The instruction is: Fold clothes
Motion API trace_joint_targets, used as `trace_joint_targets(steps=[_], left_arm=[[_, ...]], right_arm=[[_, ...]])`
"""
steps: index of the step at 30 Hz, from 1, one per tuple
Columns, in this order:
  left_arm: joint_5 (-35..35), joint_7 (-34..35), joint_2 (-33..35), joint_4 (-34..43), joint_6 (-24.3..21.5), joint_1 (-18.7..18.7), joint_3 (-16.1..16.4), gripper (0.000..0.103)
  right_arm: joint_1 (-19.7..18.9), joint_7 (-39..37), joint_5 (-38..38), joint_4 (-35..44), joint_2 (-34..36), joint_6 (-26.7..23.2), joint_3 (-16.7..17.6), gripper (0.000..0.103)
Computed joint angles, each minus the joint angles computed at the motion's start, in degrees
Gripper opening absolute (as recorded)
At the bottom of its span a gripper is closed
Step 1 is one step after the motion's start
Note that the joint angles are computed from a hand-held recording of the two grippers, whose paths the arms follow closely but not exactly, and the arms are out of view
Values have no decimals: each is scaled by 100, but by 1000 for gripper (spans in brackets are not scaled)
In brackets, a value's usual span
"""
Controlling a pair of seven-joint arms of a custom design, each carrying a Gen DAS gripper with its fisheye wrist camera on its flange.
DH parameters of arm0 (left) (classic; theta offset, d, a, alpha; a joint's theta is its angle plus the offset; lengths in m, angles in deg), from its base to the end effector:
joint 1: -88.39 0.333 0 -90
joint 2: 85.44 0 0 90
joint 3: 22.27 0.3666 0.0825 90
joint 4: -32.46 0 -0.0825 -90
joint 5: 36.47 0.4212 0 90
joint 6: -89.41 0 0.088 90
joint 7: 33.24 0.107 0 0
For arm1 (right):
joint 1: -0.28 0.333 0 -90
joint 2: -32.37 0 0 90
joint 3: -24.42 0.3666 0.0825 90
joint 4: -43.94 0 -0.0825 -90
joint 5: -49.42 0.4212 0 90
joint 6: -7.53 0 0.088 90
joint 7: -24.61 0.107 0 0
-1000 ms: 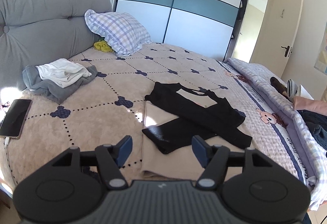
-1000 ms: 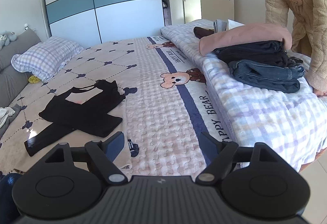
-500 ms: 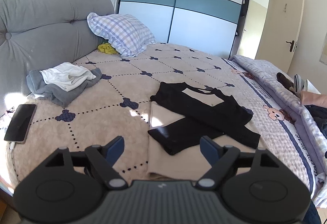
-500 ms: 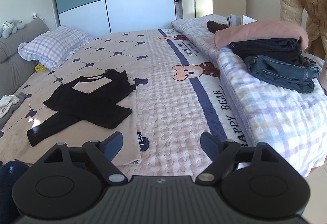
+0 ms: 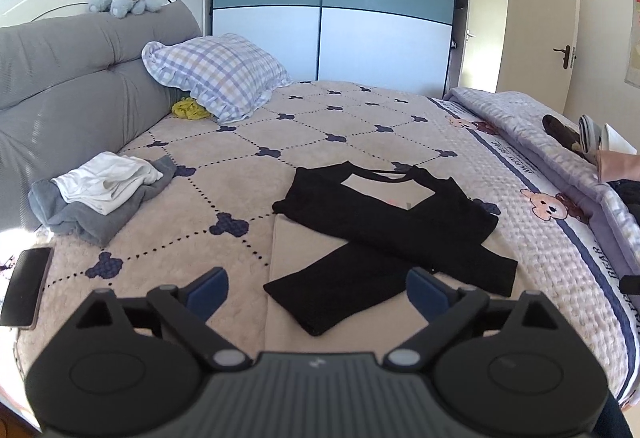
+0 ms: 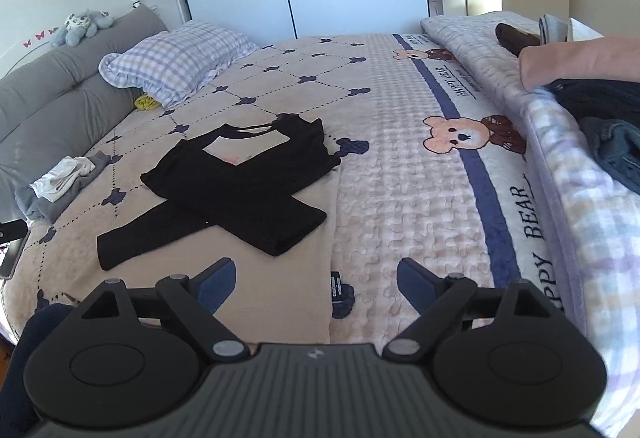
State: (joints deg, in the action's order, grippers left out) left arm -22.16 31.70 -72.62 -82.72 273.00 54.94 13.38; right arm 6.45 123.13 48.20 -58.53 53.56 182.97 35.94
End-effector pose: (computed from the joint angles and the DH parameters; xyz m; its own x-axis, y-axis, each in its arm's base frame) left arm 0.6748 -0.0289 0.5108 0.1130 -0.9929 0.0379 -0.5234 -0.0920 -0.8471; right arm 0.7138 0.2073 0.4879 0.2101 -0.9627 -0.1707 -0.6352 -0.0017 -0.7723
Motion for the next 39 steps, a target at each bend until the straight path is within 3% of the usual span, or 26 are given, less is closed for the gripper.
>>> trace_joint_targets(steps=[4,9,11,14,17,21,30,36,38,39], left_arm=[[-113,190,343,560,-281,568,-621,97],[156,123,658,1123,-524,922,-1032,98],[92,280,705,1253,-578,1266,-1458,99],[72,453,772,1395,-682,1553,-1811,99],[230,334,860,1494,-721,1501,-1681,100],[262,207,943,1591,-889,1635,-1746,100],[170,294,1052,1654,-924,1985,-2075,100],[-508,695,985,1300,-679,2698,-2627,100],[-783,804,972,1094,-534,2842,-2679,93],[-1021,976,961,1034,-578,3107,-2948,86]], right_arm=[[45,-110,-24,767,504,-421,-53,91],[285,-105,-154,1686,1097,-944,-307,91],[284,-161,-119,1957,1303,-1052,-283,91],[302,-185,-31,2311,1563,-1271,-273,91],[414,-122,-61,2571,1734,-1472,-397,91],[448,-135,-55,2700,1825,-1539,-430,91],[589,94,-191,3014,2020,-1814,-602,91],[314,-270,81,2537,1904,-1574,-318,91],[288,-148,140,2192,1794,-1441,-382,91],[248,-83,187,1960,1716,-1287,-380,90]])
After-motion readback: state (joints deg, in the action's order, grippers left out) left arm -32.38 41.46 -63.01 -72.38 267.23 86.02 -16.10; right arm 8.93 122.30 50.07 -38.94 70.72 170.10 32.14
